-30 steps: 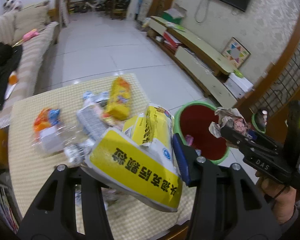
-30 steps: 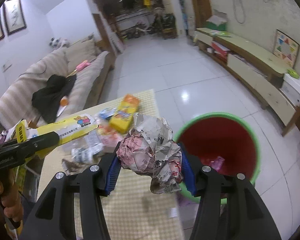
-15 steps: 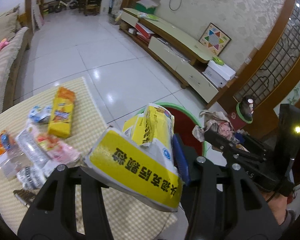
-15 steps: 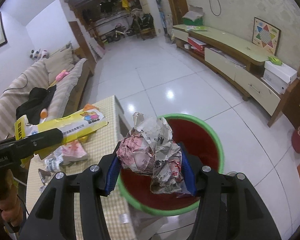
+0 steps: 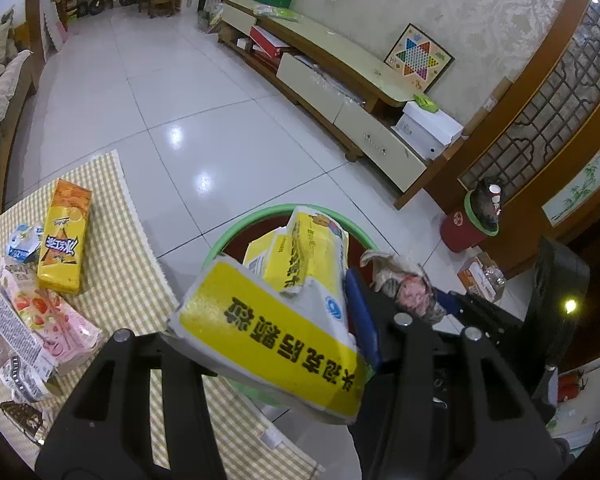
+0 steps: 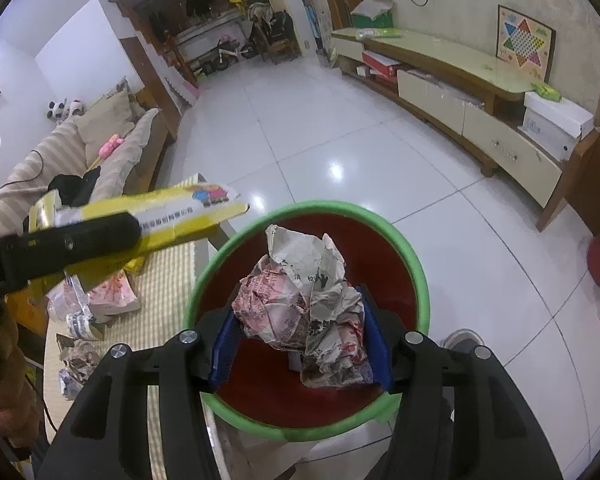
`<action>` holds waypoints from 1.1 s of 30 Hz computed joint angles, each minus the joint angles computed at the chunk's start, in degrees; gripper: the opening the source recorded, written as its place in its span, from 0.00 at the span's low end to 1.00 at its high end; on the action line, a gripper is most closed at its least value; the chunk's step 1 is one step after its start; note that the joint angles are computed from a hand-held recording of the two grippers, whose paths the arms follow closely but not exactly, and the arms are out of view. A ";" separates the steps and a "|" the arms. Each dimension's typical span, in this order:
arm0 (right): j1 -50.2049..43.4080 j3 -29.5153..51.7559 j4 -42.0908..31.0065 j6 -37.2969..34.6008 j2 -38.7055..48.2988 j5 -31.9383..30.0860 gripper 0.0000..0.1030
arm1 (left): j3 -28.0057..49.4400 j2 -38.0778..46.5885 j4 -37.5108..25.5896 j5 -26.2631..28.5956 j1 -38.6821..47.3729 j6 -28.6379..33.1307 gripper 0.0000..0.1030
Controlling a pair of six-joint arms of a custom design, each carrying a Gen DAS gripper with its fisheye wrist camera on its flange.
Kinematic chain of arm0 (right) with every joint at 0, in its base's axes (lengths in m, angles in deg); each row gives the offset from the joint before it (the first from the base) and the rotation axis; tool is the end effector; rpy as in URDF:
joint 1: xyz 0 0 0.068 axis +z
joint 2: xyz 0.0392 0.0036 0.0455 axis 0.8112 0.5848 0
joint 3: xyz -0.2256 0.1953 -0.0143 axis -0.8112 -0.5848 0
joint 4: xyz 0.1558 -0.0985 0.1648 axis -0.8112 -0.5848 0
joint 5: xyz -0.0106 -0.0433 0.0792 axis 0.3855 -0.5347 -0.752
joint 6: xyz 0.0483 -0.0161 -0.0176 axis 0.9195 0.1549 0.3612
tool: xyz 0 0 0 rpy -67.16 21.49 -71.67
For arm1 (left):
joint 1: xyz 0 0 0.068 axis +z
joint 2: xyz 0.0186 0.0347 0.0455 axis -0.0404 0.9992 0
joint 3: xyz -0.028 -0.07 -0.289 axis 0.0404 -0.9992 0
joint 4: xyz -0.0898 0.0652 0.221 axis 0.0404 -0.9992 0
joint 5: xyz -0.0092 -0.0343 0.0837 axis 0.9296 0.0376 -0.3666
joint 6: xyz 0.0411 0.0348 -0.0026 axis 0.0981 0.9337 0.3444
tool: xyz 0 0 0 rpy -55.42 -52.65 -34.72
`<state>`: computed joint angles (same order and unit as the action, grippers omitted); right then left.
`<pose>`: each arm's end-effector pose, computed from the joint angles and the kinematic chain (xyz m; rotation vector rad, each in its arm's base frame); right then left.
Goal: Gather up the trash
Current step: 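Carry both items over the red bin and open both tools to drop them, then move both tools back over the table toward the remaining trash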
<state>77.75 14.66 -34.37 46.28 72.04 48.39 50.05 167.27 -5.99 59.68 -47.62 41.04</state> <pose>0.1971 0.0915 0.2459 -0.2372 2.4885 0.4734 0.2048 -0.1994 0.2894 0.0617 2.5597 -0.4088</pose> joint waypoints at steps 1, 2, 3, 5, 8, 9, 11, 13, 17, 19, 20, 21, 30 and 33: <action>0.01 -0.16 0.22 -0.02 0.21 0.09 0.55 | 0.08 0.44 0.44 0.44 0.37 0.07 0.48; -0.05 -0.31 0.39 -0.14 0.52 0.21 0.56 | -0.03 0.61 0.84 0.82 0.65 0.05 0.50; 0.08 -0.37 0.48 -0.10 0.77 0.44 0.57 | -0.54 0.57 1.89 1.45 1.09 -0.06 0.51; 0.23 -0.42 0.57 -0.07 1.24 0.94 0.61 | -0.94 0.40 2.81 1.92 1.47 0.01 0.59; -0.10 -0.27 0.98 -0.44 2.03 1.12 0.72 | -1.33 -0.43 3.55 0.94 1.56 -0.23 0.84; 0.10 -0.25 0.97 -0.44 2.07 1.43 0.74 | -1.76 -1.05 3.79 0.72 1.64 -0.49 0.87; 1.30 -0.31 1.01 0.18 1.86 2.55 0.79 | -2.20 -2.22 3.69 0.61 2.04 -0.84 0.93; 2.56 -0.07 0.78 0.77 1.90 3.54 0.83 | -2.58 -3.47 3.16 0.42 2.40 -1.28 0.95; 6.26 1.34 -0.77 2.07 1.31 6.69 0.86 | -4.05 -7.39 1.08 -0.51 3.33 -1.92 0.95; 8.60 2.41 -2.03 2.79 0.69 8.54 0.87 | -4.88 -10.15 -0.93 -1.15 3.94 -2.00 0.95; 9.38 2.80 -2.43 2.95 0.45 9.12 0.87 | -5.31 -11.50 -1.88 -1.35 4.25 -2.02 0.95; 10.86 3.51 -3.23 3.66 0.08 9.93 0.87 | -5.92 -13.63 -3.53 -2.04 4.40 -2.21 0.95; 25.98 10.01 -8.65 11.08 0.46 18.75 0.88 | -8.65 -29.64 -18.72 -8.47 3.84 -5.49 0.95; 31.98 12.53 -10.28 13.82 1.74 21.89 0.88 | -9.43 -36.45 -25.76 -10.27 3.22 -8.32 0.95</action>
